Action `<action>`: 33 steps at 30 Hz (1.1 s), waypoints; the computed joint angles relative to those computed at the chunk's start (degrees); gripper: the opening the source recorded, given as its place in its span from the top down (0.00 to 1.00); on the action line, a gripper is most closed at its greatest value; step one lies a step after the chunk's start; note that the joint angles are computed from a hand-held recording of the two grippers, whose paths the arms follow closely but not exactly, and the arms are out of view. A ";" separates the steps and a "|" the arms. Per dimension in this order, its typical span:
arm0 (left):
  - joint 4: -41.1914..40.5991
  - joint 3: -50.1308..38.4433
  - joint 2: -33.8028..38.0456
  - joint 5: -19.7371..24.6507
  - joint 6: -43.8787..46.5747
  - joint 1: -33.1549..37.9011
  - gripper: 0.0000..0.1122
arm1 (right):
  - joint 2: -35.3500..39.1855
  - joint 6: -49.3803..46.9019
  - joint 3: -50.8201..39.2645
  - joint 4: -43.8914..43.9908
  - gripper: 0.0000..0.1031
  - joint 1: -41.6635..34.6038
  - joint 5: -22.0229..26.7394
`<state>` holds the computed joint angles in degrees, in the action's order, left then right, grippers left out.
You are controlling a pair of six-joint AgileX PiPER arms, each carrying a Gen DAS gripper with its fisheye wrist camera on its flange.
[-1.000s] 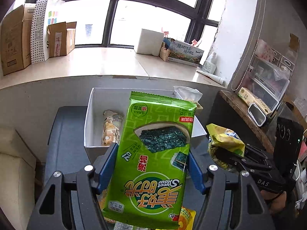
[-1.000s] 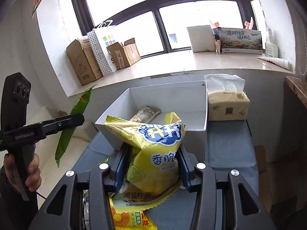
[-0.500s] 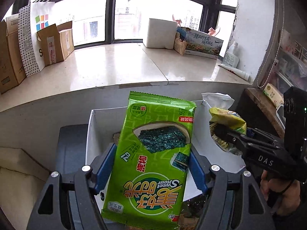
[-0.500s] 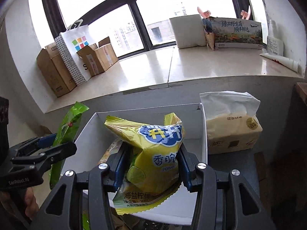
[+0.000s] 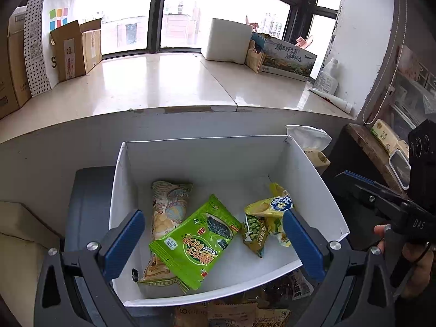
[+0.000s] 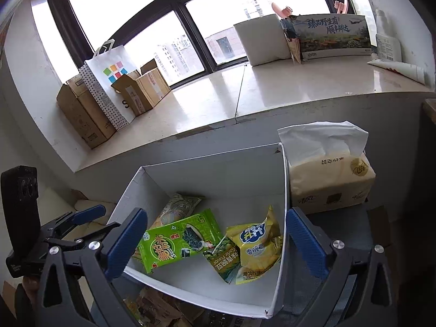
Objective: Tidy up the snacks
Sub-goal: 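Place the chip bag in the box while the left gripper carries a seaweed pack in, then grasp a green-and-white snack stick packet with the left gripper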
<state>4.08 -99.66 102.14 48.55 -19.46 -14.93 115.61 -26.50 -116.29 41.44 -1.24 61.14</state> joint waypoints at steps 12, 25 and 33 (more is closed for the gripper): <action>6.63 11.92 -17.84 3.79 -1.24 -4.30 0.08 | -22.65 -22.06 29.13 12.17 0.00 -5.84 -1.04; 34.17 46.54 -39.42 10.33 -41.45 -33.84 0.08 | -46.89 -43.37 67.17 19.58 0.00 -20.81 4.28; 30.52 45.43 -30.94 6.82 -36.24 -31.15 0.08 | -47.73 -45.14 70.62 17.73 0.00 -25.35 8.36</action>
<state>34.60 -54.22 71.21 55.37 -55.69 -46.08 67.88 -71.64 -45.66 59.17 -26.59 69.50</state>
